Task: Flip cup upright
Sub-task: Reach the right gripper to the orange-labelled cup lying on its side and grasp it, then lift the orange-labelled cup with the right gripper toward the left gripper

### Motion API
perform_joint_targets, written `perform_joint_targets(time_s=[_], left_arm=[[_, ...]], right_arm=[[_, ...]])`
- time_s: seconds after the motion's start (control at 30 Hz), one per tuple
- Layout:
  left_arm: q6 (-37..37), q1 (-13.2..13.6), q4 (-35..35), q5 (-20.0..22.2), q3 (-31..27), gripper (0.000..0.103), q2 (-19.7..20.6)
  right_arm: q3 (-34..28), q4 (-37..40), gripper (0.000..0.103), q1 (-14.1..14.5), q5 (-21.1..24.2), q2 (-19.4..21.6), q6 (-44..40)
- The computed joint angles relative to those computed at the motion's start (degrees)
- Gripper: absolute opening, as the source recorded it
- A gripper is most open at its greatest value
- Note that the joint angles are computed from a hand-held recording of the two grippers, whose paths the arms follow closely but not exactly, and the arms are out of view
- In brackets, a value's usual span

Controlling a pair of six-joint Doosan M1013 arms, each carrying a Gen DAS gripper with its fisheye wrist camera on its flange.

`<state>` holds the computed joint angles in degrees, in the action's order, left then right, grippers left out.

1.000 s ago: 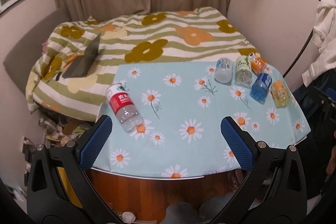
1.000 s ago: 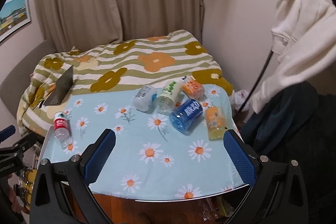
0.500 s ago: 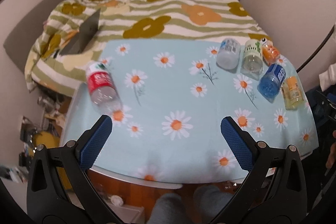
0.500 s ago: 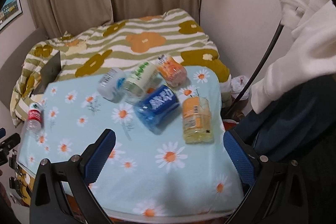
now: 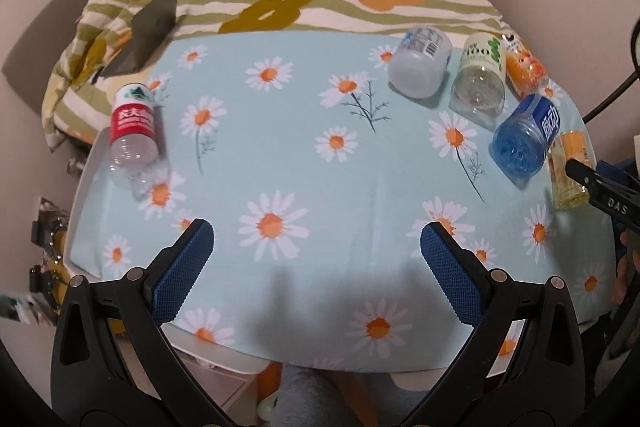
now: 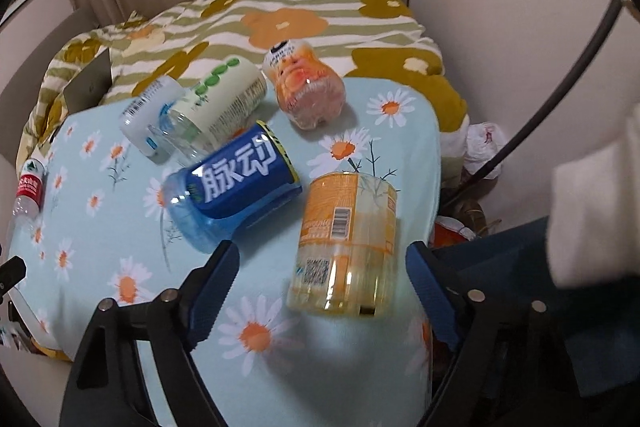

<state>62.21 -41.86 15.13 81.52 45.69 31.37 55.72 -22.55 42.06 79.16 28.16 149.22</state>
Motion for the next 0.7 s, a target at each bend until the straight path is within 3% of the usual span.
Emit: perform_joint_targets(time_s=[0.33,0.47,0.7], left_arm=[[-0.2,-0.6,-0.4,1.7,-2.1,0.103,1.8],[-0.1,-0.5,-0.8,1.6,-1.9,0.103,1.7],[-0.2,-0.5,-0.8,1.3,-0.7,0.103,0.9]], right_arm=[[1.0,0.7,0.074,-1.0,-1.1,0.6,-3.3],[0.8,1.1,0.058,-0.9,-0.7,1.0,-4.7],[1.7,1.5,0.056,-0.8,-2.0,0.5,-3.3]])
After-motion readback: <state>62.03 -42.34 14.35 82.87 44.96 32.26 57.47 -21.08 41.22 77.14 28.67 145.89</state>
